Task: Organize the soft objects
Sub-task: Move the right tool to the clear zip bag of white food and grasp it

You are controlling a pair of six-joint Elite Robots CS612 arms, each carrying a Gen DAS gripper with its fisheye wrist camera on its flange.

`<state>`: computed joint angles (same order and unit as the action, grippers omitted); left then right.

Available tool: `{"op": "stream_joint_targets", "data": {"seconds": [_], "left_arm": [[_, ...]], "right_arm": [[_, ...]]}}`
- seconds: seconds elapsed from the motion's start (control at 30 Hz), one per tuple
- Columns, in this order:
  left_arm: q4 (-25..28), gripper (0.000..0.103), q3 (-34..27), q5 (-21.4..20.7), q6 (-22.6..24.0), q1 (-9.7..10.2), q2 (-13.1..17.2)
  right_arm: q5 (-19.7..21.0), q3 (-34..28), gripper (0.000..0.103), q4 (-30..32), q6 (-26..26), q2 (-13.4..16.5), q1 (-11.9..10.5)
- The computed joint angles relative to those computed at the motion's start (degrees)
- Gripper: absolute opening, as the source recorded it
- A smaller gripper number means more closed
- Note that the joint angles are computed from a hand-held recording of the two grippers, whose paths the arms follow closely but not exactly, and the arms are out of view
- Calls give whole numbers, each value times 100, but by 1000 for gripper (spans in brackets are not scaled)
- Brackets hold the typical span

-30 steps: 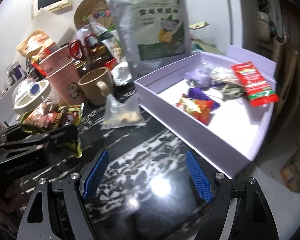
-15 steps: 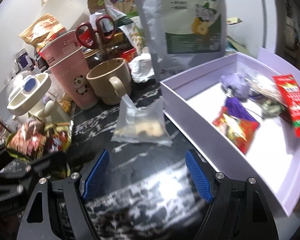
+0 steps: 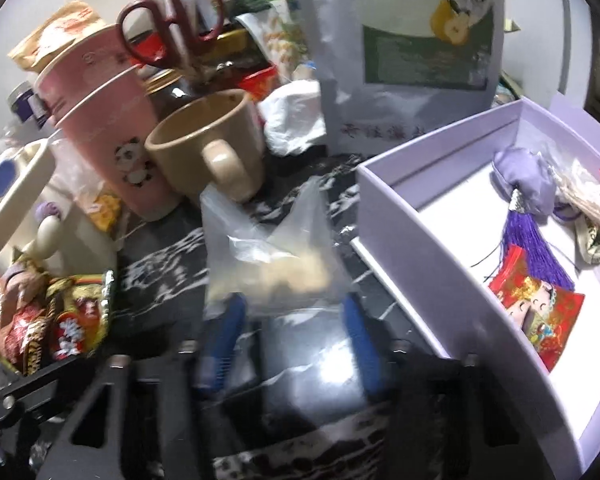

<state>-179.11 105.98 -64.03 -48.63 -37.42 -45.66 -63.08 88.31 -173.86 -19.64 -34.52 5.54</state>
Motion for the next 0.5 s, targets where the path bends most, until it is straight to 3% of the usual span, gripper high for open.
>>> {"op": "stream_joint_targets", "data": {"seconds": [0.07,0.27,0.37,0.5], "left_arm": [[-18,58,1,-10,0,6,4],[-60,58,22,-71,-12,10,6],[-97,58,47,-36,1,-14,-7],[-152,58,60,-22,34,-43,-17]], "right_arm": [[226,-60,11,280,-40,3,-38],[381,17,1,428,-183,-40,-60],[177,132,1,246,-106,-79,-71],[229,301,1,205,69,-161,-180]]}}
